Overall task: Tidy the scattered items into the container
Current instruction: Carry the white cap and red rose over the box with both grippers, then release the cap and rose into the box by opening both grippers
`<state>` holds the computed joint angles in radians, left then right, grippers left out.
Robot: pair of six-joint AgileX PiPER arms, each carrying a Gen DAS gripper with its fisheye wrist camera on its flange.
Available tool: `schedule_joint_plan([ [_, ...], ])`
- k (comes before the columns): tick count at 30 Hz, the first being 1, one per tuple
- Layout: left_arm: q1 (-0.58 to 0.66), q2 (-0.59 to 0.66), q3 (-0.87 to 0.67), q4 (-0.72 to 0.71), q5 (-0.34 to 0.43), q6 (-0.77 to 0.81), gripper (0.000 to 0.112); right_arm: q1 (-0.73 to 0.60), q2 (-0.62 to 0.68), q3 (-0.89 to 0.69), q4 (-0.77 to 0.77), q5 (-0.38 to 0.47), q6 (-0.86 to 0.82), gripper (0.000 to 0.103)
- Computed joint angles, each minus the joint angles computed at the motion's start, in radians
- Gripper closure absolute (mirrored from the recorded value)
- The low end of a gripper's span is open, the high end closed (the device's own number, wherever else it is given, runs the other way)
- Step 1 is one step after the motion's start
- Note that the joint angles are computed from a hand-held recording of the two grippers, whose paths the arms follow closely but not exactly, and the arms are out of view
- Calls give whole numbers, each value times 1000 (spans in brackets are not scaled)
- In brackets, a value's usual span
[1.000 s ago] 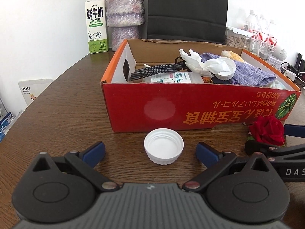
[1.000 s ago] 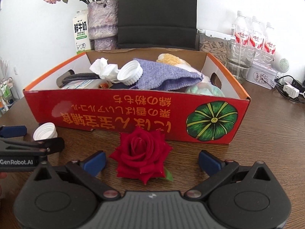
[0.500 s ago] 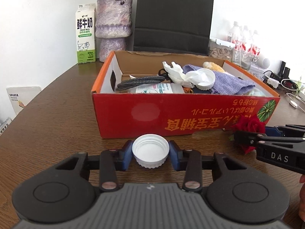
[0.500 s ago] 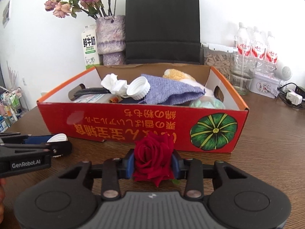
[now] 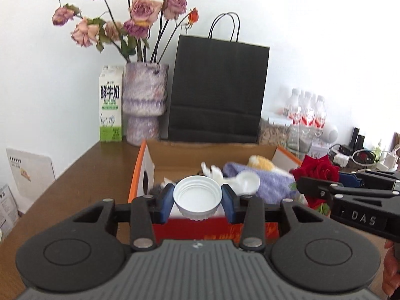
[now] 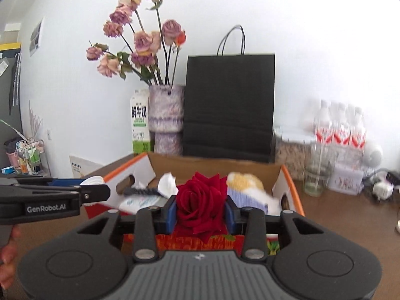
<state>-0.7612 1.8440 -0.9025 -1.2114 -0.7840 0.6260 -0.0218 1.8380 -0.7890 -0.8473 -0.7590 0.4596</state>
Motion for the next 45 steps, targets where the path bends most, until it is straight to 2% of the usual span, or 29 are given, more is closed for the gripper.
schedule_joint_plan([
  [5, 59, 48, -132, 5, 29, 79, 72, 45, 64, -138, 14, 67, 52, 67],
  [12, 147, 189, -308, -2, 102, 117, 72, 88, 250, -371, -8, 166, 124, 67],
  [16, 180, 260, -389, -29, 112, 169, 71, 106, 316, -459, -18, 222, 141, 65],
  [18, 186, 285, -414, -46, 105, 203, 69, 109, 332, -473, 7, 229, 115, 60],
  [19, 186, 295, -420, -52, 98, 215, 59, 106, 336, -475, 13, 225, 111, 53],
  [20, 185, 301, -421, -57, 86, 222, 52, 102, 336, -473, 17, 218, 107, 39],
  [21, 181, 304, -417, -51, 67, 213, 34, 95, 334, -466, 27, 199, 98, 30],
  [22, 175, 303, -407, -35, 44, 191, 19, 88, 329, -454, 40, 177, 85, 15],
  [24, 164, 290, -375, 11, 3, 134, 9, 75, 314, -430, 44, 145, 79, 12],
  [25, 157, 281, -359, 31, -14, 116, 9, 71, 306, -421, 47, 138, 77, 11],
  [26, 150, 273, -345, 41, -29, 104, 9, 69, 298, -409, 59, 132, 69, 3],
  [27, 141, 265, -333, 41, -43, 99, 9, 66, 289, -393, 69, 124, 58, 0],
  [35, 67, 169, -191, 3, -81, 45, 9, 13, 157, -218, -9, 112, 91, 0],
  [41, -47, 79, -88, -171, -108, 136, 9, -55, 7, -38, -120, 116, 156, 0],
  [45, -134, 27, 0, -237, -118, 109, 9, -125, -82, 89, -186, 83, 190, 0],
])
